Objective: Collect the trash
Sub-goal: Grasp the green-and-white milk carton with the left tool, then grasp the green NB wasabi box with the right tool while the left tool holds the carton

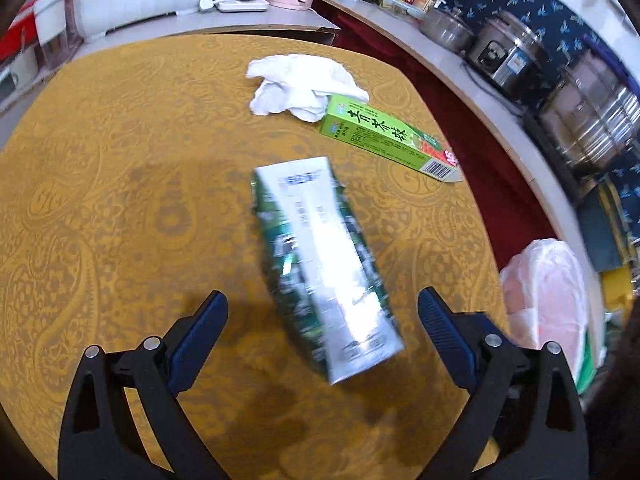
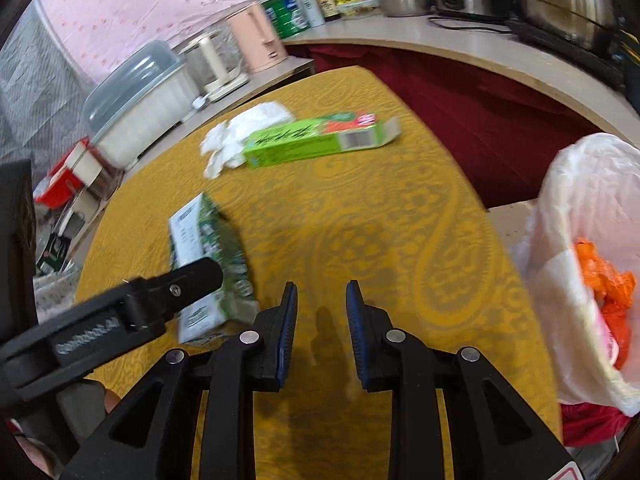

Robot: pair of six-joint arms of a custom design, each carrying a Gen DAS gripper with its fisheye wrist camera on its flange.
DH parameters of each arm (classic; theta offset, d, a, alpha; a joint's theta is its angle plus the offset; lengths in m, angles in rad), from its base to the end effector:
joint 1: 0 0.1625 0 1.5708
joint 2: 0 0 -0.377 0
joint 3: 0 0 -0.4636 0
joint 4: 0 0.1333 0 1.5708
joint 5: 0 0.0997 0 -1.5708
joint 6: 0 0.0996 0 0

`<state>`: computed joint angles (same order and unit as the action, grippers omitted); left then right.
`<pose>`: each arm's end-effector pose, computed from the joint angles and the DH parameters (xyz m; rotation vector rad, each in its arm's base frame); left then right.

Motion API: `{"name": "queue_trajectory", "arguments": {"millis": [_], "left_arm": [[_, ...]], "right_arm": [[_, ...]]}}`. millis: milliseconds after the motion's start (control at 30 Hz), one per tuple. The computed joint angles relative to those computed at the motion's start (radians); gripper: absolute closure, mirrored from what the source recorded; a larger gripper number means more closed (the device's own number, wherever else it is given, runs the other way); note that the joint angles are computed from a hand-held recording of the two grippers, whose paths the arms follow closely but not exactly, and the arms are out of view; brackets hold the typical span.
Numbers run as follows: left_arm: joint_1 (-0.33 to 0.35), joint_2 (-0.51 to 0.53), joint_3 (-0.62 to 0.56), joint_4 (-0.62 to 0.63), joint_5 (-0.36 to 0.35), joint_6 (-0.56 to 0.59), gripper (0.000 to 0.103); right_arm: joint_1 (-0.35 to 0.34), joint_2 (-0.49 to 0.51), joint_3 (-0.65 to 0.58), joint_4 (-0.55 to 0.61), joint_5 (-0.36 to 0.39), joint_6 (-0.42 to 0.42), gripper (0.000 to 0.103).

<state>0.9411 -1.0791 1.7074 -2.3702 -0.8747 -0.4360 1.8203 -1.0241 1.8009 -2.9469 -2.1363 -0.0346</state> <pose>-0.2319 -0.6530 0.1640 0.1674 2.5433 -0.6577 0.2395 -0.6163 0.1464 0.1327 -2.5247 0.8519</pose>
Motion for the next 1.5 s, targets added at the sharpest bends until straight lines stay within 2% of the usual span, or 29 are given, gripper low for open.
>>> {"name": "queue_trajectory", "arguments": {"millis": [200, 233, 300, 333, 367, 467, 667, 833, 1067, 1200, 1333, 1500], "left_arm": [[-0.002, 0.067, -0.047, 0.075, 0.070, -0.057, 0.013], [0.000, 0.071, -0.050, 0.085, 0.077, -0.058, 0.016], [0.004, 0.077, -0.055, 0.104, 0.085, -0.047, 0.031], [0.002, 0.077, -0.052, 0.104, 0.102, -0.031, 0.032], [0.002, 0.074, -0.047, 0.096, 0.112, -0.015, 0.037], [0.011, 0.061, -0.047, 0.097, 0.109, -0.004, 0.045], [0.036, 0.051, -0.072, 0.069, 0.124, 0.050, 0.046], [0.060, 0.077, -0.141, 0.057, 0.144, 0.083, 0.046], [0.082, 0.101, -0.203, 0.032, 0.137, 0.120, 0.046], [0.091, 0.104, -0.211, 0.031, 0.127, 0.125, 0.046], [0.100, 0.107, -0.213, 0.044, 0.122, 0.122, 0.046], [0.098, 0.084, -0.178, 0.044, 0.106, 0.103, 0.046]], "right_arm": [[-0.026, -0.045, 0.003, -0.023, -0.025, -0.010, 0.078], [-0.028, -0.048, 0.001, -0.026, -0.026, -0.015, 0.077], [-0.032, -0.047, -0.010, -0.028, -0.024, -0.027, 0.074], [-0.033, -0.044, -0.016, -0.029, -0.023, -0.032, 0.071], [-0.033, -0.039, -0.024, -0.031, -0.023, -0.038, 0.070], [-0.035, -0.016, -0.060, -0.023, -0.013, -0.055, 0.070], [-0.045, 0.055, -0.160, 0.002, 0.022, -0.063, 0.064], [-0.061, 0.156, -0.320, 0.062, 0.059, -0.075, 0.064], [-0.077, 0.368, -0.661, 0.252, 0.107, -0.093, 0.064], [-0.092, 0.450, -0.794, 0.368, 0.140, -0.067, 0.063], [-0.104, 0.461, -0.816, 0.447, 0.168, -0.036, 0.063], [-0.107, 0.372, -0.681, 0.452, 0.220, -0.008, 0.063]]}}
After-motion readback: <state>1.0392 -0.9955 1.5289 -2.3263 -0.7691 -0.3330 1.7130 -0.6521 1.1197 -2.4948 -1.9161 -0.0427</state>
